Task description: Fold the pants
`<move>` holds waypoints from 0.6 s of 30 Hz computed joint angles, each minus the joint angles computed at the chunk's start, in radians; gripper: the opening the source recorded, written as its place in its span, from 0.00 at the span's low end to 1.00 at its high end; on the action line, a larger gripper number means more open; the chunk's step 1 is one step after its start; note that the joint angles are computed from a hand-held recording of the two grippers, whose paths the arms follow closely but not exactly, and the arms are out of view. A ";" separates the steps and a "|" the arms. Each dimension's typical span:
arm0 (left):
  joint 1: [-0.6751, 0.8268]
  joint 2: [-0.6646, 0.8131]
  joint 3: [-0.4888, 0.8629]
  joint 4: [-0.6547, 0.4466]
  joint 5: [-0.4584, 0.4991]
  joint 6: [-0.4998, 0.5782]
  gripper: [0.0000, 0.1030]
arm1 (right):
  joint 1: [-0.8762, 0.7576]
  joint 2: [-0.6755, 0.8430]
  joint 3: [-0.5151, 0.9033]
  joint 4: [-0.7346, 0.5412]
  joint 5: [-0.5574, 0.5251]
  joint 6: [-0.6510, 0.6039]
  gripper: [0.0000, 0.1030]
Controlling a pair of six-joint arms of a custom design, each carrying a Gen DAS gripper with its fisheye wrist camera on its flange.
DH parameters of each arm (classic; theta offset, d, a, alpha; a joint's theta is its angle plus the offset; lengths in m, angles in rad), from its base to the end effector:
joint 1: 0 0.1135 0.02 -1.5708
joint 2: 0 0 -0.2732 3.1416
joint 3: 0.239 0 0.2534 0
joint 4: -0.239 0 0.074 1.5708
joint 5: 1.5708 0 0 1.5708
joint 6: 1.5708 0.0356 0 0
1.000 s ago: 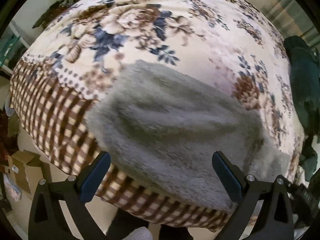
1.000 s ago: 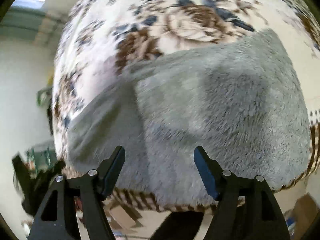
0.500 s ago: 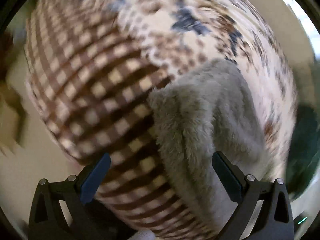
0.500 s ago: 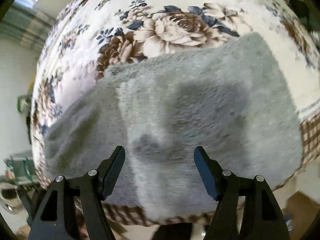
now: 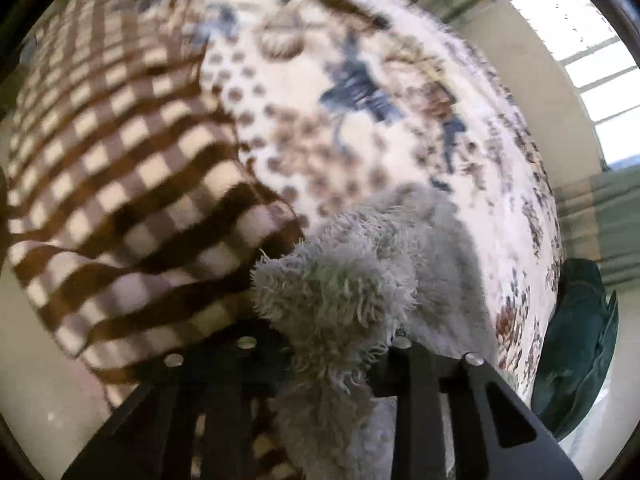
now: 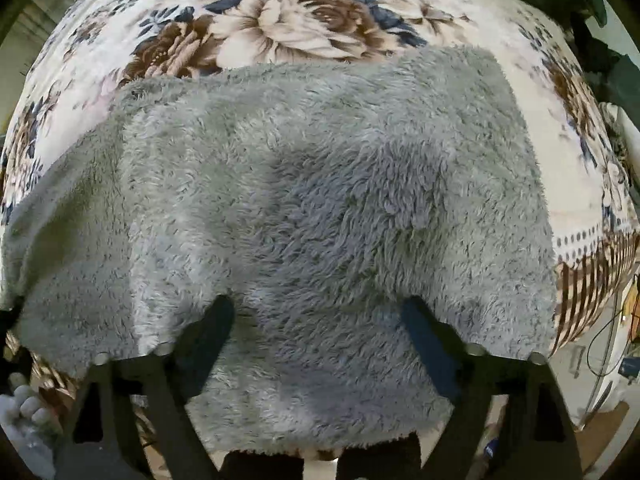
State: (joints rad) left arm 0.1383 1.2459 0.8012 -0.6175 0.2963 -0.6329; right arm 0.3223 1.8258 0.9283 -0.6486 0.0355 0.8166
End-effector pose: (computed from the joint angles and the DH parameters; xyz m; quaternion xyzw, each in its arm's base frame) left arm 0.2327 0.0219 0.2263 -0.3256 0.9009 -0.1994 0.2063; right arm 0.2774 0.0913 0.1133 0.2448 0.9693 -0.0083 0.0200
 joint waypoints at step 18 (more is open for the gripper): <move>-0.983 0.012 0.685 -0.325 -0.569 -0.354 0.14 | -0.390 -0.450 -0.227 -0.088 -0.159 -0.365 0.90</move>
